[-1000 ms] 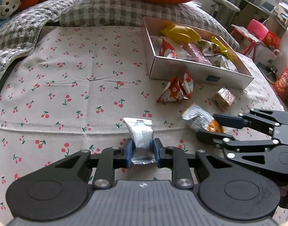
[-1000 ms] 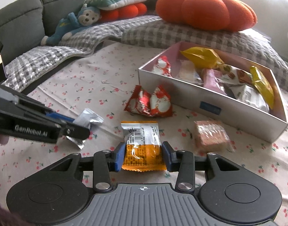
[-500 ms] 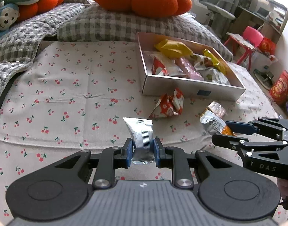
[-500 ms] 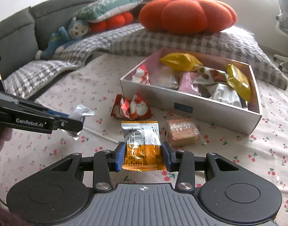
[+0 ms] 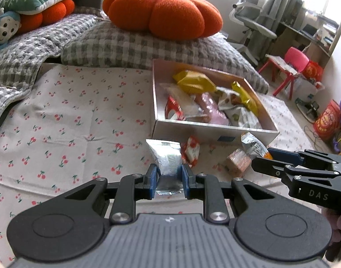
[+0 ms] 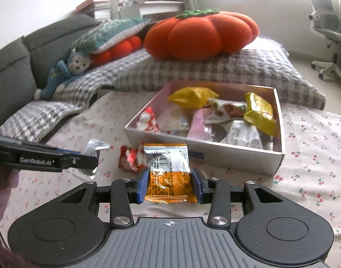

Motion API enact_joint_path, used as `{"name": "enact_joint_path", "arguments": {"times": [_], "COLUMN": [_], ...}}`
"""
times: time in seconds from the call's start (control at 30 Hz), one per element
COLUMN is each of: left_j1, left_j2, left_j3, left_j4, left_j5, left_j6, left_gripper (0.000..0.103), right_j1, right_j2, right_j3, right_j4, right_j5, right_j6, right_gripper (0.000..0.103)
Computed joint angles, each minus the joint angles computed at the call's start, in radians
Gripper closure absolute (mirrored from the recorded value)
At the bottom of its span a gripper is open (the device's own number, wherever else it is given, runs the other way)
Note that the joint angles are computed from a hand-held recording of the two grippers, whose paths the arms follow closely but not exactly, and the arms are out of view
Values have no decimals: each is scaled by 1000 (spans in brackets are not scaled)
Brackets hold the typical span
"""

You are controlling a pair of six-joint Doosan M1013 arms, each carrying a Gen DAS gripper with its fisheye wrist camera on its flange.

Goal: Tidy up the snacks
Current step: 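Carry the silver candy and orange pack over the pink box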

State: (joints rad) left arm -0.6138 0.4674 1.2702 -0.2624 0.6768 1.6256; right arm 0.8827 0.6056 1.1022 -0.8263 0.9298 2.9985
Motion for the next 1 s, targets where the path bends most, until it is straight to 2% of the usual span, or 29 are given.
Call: {"name": "enact_joint_path", "arguments": {"times": [0.53,0.8,1.0], "left_j1": [-47,-62,-67], "left_j2": [52,89,116], "left_j3": [-82,-126,-149], "left_j4": [53,28,35], "left_j5": [-59,-106,-118], "left_j6": [-96,-95,-146], "left_gripper": [82,82,82], "right_j1": [-36,-63,-77], "right_j2": [-56,-68,-59], "right_j3": [83,106,101], "right_j4": [-98,-112,-90], "right_j5": [6,-4,-11], "right_j6": [217,326,357], "right_gripper": [64,64,64]}}
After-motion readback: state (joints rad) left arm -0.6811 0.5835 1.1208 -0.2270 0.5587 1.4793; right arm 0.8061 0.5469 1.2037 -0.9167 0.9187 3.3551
